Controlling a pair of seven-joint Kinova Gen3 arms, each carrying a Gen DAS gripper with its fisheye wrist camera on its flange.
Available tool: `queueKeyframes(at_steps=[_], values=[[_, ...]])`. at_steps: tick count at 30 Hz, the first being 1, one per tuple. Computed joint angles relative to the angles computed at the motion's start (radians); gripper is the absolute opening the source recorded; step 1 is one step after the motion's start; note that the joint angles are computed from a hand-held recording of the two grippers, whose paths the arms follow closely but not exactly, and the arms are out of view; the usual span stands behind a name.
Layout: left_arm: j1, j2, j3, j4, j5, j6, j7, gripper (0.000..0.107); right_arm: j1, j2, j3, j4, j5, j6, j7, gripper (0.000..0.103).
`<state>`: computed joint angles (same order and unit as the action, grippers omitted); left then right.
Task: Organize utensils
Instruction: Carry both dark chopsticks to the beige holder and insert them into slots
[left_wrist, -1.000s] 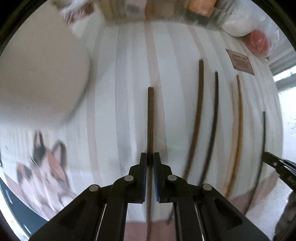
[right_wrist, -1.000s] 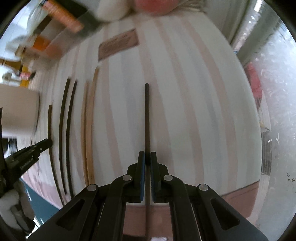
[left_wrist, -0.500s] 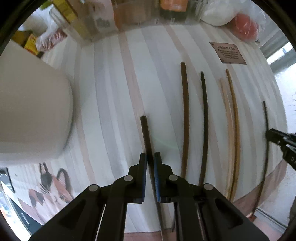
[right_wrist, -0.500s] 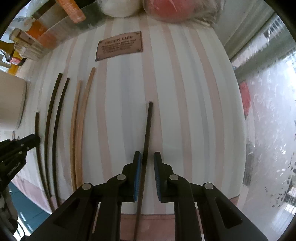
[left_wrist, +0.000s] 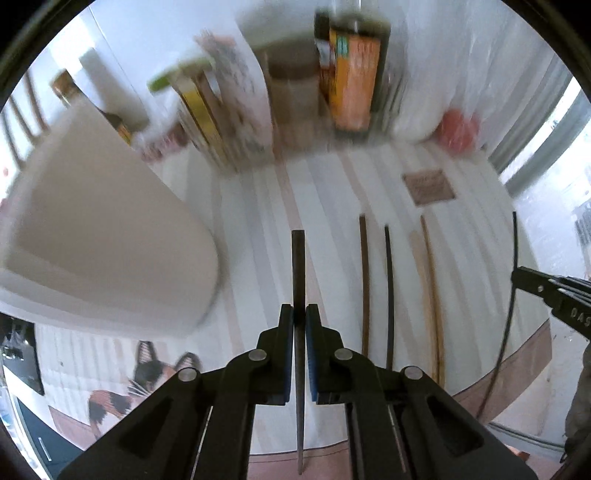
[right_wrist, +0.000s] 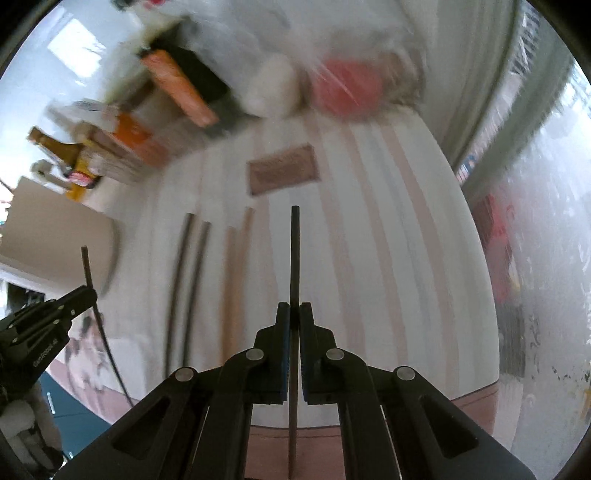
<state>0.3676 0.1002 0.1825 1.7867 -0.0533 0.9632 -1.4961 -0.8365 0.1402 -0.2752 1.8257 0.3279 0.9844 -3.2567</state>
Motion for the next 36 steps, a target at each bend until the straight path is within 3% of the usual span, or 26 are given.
queueKeyframes(at_steps=[9,16,24,29,36], values=[[-0.093,-0.121,-0.040,-0.013,0.055,0.051,-0.117,0.004,-0.046,0.085,0.016,-0.160,0.043,0.013,0.084,0.004],[-0.159,-0.206,-0.073,-0.035,0.121,0.091,-0.182,0.004,-0.086,0.091,0.045,-0.249,0.101,0.023,0.126,0.004],[-0.218,-0.310,-0.123,-0.119,0.202,0.125,-0.235,0.004,-0.125,0.090,0.058,-0.393,0.226,0.068,0.182,0.003],[-0.250,-0.346,-0.159,-0.195,0.255,0.139,-0.252,0.004,-0.142,0.106,0.065,-0.531,0.282,0.122,0.288,0.000],[-0.285,-0.357,-0.162,-0.246,0.266,0.128,-0.226,0.004,-0.091,0.126,0.073,-0.611,0.186,0.103,0.436,0.000]])
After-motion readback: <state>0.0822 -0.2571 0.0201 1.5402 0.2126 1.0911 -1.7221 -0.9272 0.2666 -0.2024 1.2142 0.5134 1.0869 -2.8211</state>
